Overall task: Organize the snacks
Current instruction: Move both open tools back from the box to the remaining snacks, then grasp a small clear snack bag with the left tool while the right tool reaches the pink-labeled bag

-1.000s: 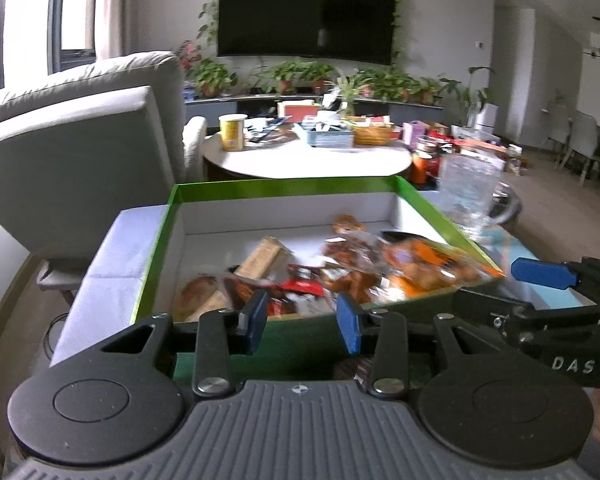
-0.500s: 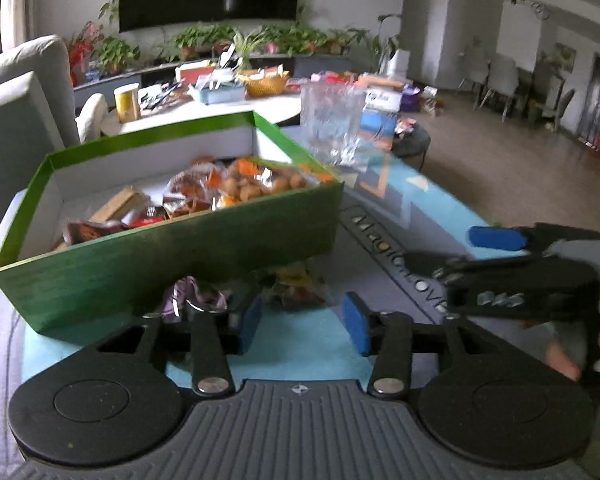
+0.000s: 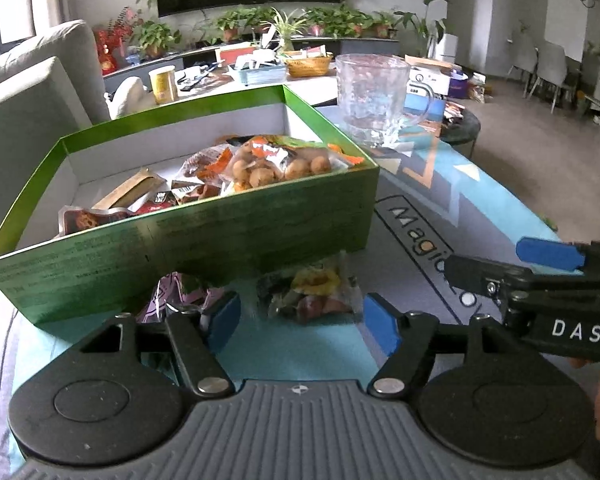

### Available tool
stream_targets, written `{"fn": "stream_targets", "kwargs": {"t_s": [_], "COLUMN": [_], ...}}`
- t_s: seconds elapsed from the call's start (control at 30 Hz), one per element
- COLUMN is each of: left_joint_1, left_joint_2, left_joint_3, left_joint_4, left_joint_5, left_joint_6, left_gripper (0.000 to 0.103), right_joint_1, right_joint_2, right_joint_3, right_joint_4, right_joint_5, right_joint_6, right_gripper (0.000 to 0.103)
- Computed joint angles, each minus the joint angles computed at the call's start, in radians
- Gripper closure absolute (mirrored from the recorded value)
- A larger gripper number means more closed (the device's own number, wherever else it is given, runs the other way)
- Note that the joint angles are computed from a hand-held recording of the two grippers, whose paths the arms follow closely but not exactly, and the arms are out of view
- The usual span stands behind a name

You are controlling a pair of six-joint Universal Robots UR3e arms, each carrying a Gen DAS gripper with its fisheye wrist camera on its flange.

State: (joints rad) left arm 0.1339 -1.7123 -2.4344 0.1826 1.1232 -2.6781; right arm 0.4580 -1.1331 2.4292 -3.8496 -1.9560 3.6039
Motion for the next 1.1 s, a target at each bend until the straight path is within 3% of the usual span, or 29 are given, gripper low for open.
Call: {"fn": "stream_targets", "kwargs": {"t_s": [0.1,0.33,0.4,0.43,0.47,0.5,0.57,0.7,0.9,1.0,1.1], "left_joint_1": [-0.038,-0.150,-0.157,-0.154,-0.136,-0.121,-0.098,-0.040,0.113,0.236,0.388], "left_joint_2": [-0.030,-0.141,-0.162,-0.161,-0.150,-0.140,-0.096,-0.010,0.213,0.392,0.612], "left_joint_3": [0.025,0.154,0.142,0.136,0.127,0.117,0.111,0.052,-0.093,-0.161,-0.201], "left_joint_4": [0.034,-0.012,0.047,0.056,0.046,0.044,-0.018,-0.079,-0.230,-0.397,-0.660], "left_joint_5": [0.042,0.151,0.156,0.149,0.116,0.088,0.052,-0.037,-0.194,-0.291,-0.373], "left_joint_6": [-0.021,-0.081,-0.093,-0.094,-0.089,-0.083,-0.058,-0.003,0.129,0.231,0.354], "left_gripper": [0.024,0.018,0.021,0.028,0.047,0.057,0.062,0.086,0.087,0.087,0.086], "right_joint_1": [-0.019,-0.048,-0.052,-0.053,-0.053,-0.054,-0.052,-0.049,-0.022,-0.002,0.030], "right_joint_2": [-0.006,-0.030,-0.034,-0.036,-0.037,-0.037,-0.038,-0.051,-0.081,-0.089,-0.090], "right_joint_3": [0.025,0.069,0.077,0.080,0.083,0.083,0.087,0.095,0.094,0.078,0.041], "right_joint_4": [-0.027,-0.042,-0.045,-0.046,-0.047,-0.046,-0.046,-0.046,-0.007,0.021,0.062], "right_joint_5": [0.012,0.004,0.005,0.005,0.005,0.006,0.001,-0.008,-0.038,-0.046,-0.050], "right_joint_6": [0.009,0.016,0.014,0.014,0.013,0.011,0.013,0.019,0.025,0.029,0.025], "right_gripper": [0.044,0.044,0.044,0.044,0.044,0.044,0.044,0.044,0.044,0.044,0.044]}}
